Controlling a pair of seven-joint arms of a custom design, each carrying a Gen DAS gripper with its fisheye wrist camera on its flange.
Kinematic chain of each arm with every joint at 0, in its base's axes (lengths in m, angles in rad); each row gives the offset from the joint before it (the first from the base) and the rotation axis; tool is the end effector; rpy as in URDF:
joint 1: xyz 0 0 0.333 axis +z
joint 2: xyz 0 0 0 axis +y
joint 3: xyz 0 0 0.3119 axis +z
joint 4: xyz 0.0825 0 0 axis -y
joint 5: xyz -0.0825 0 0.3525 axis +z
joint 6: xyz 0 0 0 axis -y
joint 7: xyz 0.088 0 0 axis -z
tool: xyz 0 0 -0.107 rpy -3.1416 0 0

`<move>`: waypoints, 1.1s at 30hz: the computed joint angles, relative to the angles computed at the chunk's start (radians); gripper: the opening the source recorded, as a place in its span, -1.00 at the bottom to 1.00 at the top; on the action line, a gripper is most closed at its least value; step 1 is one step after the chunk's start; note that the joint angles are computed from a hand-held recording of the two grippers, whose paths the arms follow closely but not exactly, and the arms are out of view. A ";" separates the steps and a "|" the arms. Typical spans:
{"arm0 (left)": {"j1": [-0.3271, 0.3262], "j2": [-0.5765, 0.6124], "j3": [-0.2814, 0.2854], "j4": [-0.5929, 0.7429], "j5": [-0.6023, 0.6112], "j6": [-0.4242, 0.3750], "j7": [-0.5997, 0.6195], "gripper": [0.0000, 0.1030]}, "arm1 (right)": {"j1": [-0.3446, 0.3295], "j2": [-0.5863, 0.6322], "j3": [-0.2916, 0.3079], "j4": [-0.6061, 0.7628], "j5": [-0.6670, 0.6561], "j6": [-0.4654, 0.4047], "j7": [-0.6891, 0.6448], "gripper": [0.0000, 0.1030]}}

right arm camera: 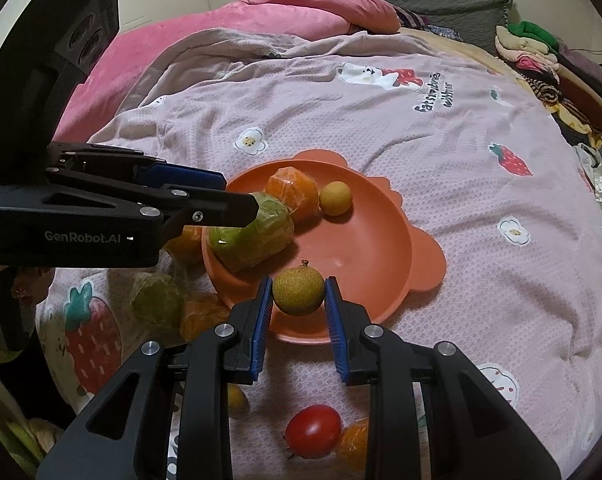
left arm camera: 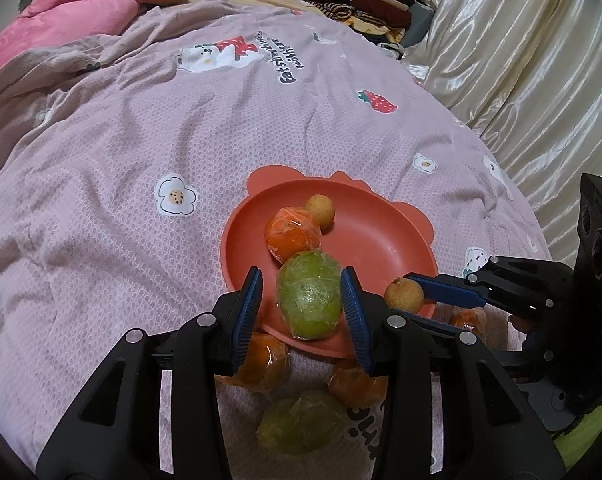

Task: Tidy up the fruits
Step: 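Lower and release the green pear with the left tool while the right tool releases the brown fruit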

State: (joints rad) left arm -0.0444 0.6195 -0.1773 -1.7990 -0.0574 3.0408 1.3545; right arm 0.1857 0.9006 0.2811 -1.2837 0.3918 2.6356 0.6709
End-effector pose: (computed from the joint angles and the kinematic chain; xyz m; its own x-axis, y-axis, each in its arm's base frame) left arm 0.6655 -0.1266 0.2984 0.0340 -0.9647 0.2613 -0.8265 -0.1742 -0.5353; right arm 0.7073 0.2706 0.2811 0.8000 -0.5960 -0.0690 -0.5121 -0.6184 -0.5961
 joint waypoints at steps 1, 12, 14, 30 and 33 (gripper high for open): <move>0.003 0.000 -0.004 0.000 0.000 -0.001 0.002 -0.38 | 0.000 0.000 0.000 0.000 0.000 -0.001 0.001 -0.51; -0.004 -0.004 0.001 -0.005 0.001 -0.003 -0.002 -0.38 | -0.007 -0.007 0.005 -0.016 0.009 0.003 0.002 -0.49; -0.004 -0.004 0.002 -0.006 0.002 -0.002 -0.003 -0.38 | -0.010 -0.011 0.008 -0.022 0.013 0.008 -0.001 -0.49; -0.007 -0.029 0.011 -0.035 0.004 0.022 -0.021 -0.20 | -0.024 -0.045 0.019 -0.072 0.032 0.042 -0.007 -0.24; -0.006 -0.036 0.011 -0.044 0.005 0.029 -0.026 -0.15 | -0.027 -0.053 0.021 -0.085 0.037 0.052 -0.009 -0.17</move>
State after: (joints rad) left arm -0.0505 0.5830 -0.1663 -1.8432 -0.0525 3.0693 1.3286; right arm 0.1584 0.8472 0.3024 -1.3687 0.4286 2.6880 0.6624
